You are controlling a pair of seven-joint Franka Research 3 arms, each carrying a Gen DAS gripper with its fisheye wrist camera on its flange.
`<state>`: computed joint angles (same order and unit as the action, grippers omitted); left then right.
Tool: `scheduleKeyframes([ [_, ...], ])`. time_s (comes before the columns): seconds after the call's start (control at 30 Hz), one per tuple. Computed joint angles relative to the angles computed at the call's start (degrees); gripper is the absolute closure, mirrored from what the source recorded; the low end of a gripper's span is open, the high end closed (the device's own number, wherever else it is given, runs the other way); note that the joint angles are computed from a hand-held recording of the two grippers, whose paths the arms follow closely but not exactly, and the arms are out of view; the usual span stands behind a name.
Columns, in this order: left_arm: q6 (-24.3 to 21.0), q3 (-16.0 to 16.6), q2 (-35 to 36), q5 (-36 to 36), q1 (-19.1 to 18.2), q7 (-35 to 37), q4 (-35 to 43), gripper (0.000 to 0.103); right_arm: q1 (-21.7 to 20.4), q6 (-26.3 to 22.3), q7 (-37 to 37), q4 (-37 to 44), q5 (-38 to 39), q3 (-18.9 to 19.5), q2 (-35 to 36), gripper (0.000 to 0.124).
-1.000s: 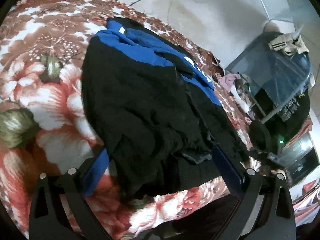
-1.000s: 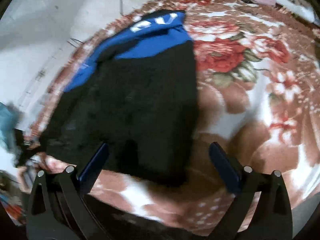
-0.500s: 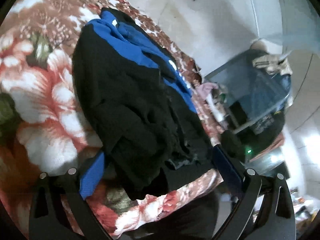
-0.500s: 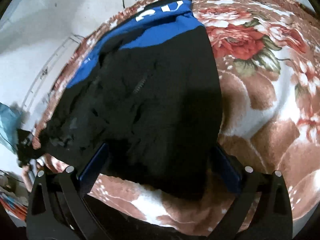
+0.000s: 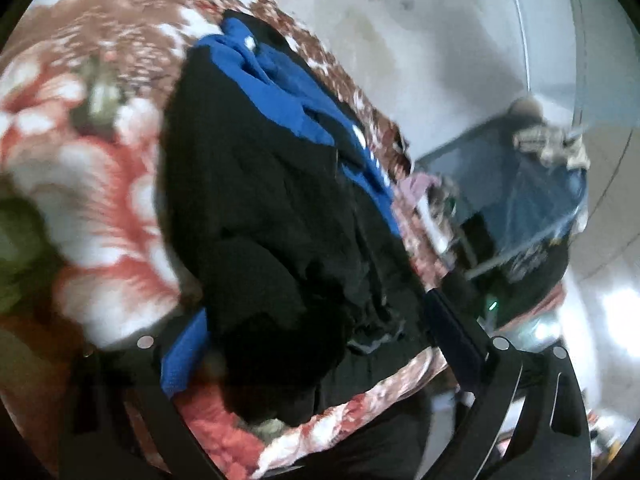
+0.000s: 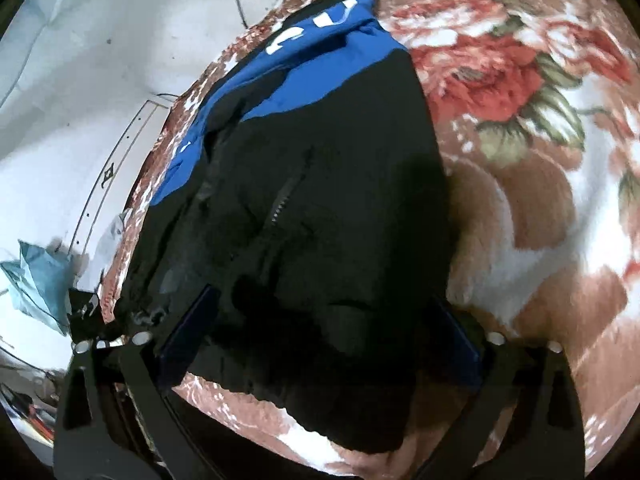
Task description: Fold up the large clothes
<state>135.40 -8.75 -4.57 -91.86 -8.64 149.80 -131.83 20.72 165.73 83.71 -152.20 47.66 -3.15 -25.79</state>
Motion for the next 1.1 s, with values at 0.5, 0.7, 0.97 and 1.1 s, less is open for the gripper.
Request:
scheduleKeyframes([
  [0.5,-1.54,1.15,-7.14,3.45,-0.53,3.18,-3.53,0.079,-4.6,-5.47,5.48,-6.13,-16.29,6.42,-14.0,0.11],
  [0.7,-8.03,3.76,-3.99,4.54,0.51,2.22,-1.18,0.079,-2.45,-7.12,4.25,-3.94,-17.43,2.64,-12.51,0.11],
  [0.97,-11.9,1.9,3.61,5.85,2.38,1.42,17.37,0.079,-5.0,-11.61,0.03,15.61,-19.45,1.83,-1.09,0.111],
  [1.1,-12.38,0.18,13.17,7.87,3.93,-4.35,32.84,0.079,-10.15,-14.43,3.52,29.51,-25.81,3.82,7.91,0.111],
])
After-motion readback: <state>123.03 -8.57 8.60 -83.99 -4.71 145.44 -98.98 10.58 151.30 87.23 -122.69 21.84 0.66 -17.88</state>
